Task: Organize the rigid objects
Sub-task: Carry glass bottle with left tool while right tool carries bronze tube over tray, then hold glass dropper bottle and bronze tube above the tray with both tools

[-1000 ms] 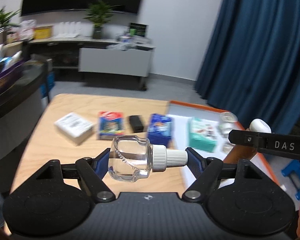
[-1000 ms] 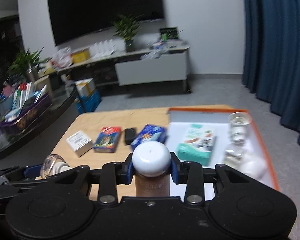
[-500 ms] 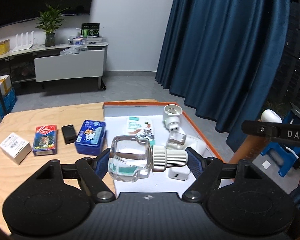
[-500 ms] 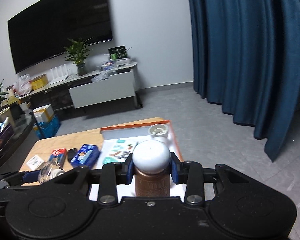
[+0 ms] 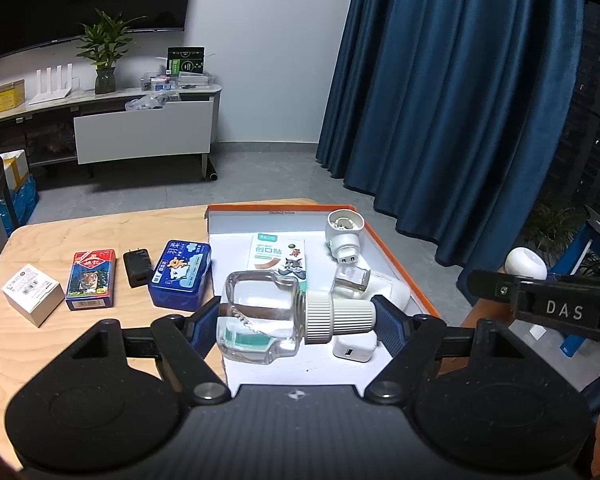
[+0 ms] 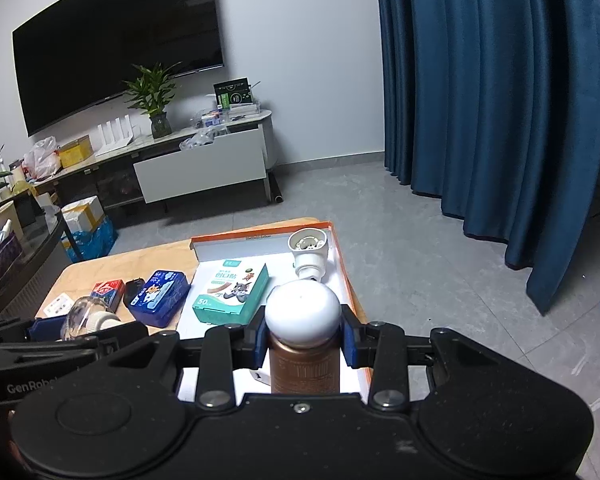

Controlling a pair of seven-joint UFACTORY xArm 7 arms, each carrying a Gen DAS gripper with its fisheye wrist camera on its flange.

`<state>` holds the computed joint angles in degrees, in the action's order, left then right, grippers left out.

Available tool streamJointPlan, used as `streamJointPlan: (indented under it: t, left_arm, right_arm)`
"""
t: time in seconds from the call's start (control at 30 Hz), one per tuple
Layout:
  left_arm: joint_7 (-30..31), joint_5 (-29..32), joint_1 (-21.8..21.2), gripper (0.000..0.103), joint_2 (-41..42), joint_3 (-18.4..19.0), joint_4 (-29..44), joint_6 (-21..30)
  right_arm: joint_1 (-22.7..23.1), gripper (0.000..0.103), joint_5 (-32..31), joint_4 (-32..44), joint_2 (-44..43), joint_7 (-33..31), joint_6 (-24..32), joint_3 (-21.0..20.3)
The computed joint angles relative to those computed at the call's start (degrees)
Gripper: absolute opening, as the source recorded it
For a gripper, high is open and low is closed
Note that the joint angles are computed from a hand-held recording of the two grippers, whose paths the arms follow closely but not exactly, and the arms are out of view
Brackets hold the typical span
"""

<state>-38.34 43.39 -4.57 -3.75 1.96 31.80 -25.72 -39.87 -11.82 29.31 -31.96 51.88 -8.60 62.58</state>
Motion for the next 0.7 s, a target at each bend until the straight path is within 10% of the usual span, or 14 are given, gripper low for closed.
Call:
streamJointPlan:
  t: [0.7]
  left_arm:
    - [0.1,-0.6,0.1,0.079,-0.4,0.0,-0.4,-0.4]
  right_arm:
    - [-0.8,0.043,-1.2,1.3,1.0,-0.2,1.2,1.0]
